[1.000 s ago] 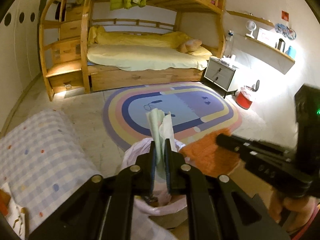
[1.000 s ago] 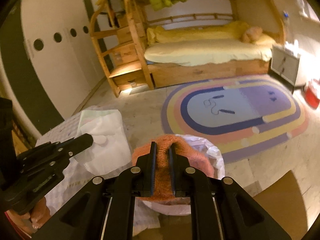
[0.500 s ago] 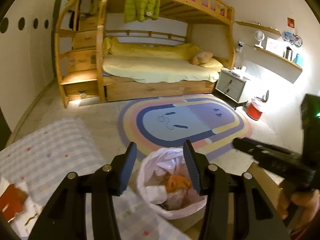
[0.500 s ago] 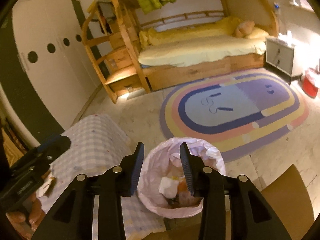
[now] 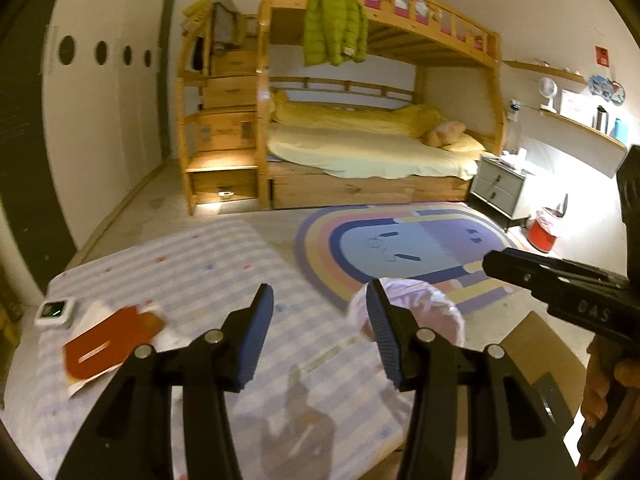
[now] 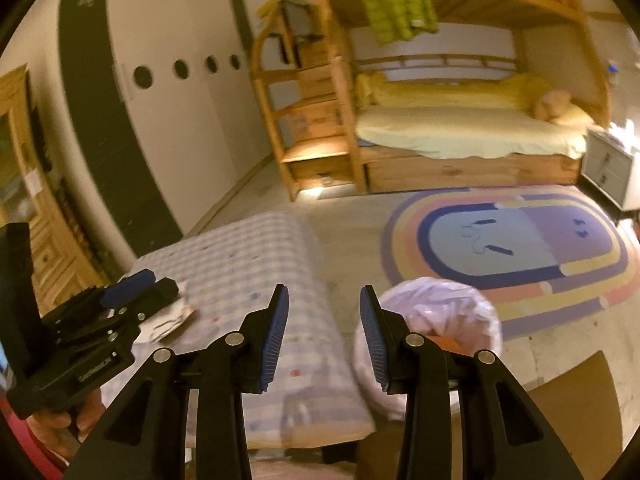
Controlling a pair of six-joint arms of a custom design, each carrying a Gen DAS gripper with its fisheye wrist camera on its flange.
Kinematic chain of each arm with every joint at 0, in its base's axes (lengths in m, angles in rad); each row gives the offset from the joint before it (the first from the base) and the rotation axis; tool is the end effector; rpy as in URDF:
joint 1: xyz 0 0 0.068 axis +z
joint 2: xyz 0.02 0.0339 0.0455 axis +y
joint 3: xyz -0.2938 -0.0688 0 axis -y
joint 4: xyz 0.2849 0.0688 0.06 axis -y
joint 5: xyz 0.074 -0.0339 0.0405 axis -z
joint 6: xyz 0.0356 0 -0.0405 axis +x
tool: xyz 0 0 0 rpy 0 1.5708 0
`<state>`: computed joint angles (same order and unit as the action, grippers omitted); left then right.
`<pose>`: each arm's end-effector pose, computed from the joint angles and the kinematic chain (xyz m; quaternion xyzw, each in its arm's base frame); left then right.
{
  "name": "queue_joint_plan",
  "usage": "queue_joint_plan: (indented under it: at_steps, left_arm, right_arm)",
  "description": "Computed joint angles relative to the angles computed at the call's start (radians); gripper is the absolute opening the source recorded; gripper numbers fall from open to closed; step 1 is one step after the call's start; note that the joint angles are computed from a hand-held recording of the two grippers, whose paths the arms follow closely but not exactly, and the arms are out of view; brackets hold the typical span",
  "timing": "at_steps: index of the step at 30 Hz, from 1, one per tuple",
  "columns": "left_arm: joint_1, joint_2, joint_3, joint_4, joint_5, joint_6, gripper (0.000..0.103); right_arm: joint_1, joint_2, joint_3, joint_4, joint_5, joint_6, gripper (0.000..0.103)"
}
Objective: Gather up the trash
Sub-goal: 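Move both open grippers back over the table, then lower the left gripper onto the red envelope and grasp it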
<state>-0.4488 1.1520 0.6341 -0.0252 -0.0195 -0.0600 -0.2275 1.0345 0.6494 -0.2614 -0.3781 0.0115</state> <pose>0.2450 -0.1172 0.2364 0.1635 0.8553 -0.1155 0.4778 0.2387 -0.0418 0.2501 0.0216 0.8829 0.1200 0.4535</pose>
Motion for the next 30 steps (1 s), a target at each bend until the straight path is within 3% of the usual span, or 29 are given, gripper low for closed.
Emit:
queue_joint_plan:
  at_steps: [6,16,22,30]
  left_arm:
    - [0.199,-0.145,-0.100,-0.050,0.043,0.045,0.048]
    - [0.584,-0.133,-0.170,-0.001,0.151,0.087,0.058]
    - [0.673,-0.055,-0.179,0.048,0.183,0.118,0.061]
    - [0.698,0.173,-0.083,0.063,0.224,0.150,0.062]
  right_arm:
    - [0.220,0.018,0.018,0.012,0.095,0.045,0.039]
    - [0.492,0.186,0.046,0.169,0.254,0.133,0.039]
    - [0.546,0.333,0.111,0.228,0.264,0.139,0.039]
    - [0.555,0.527,0.229,0.285,0.243,0.136,0.039]
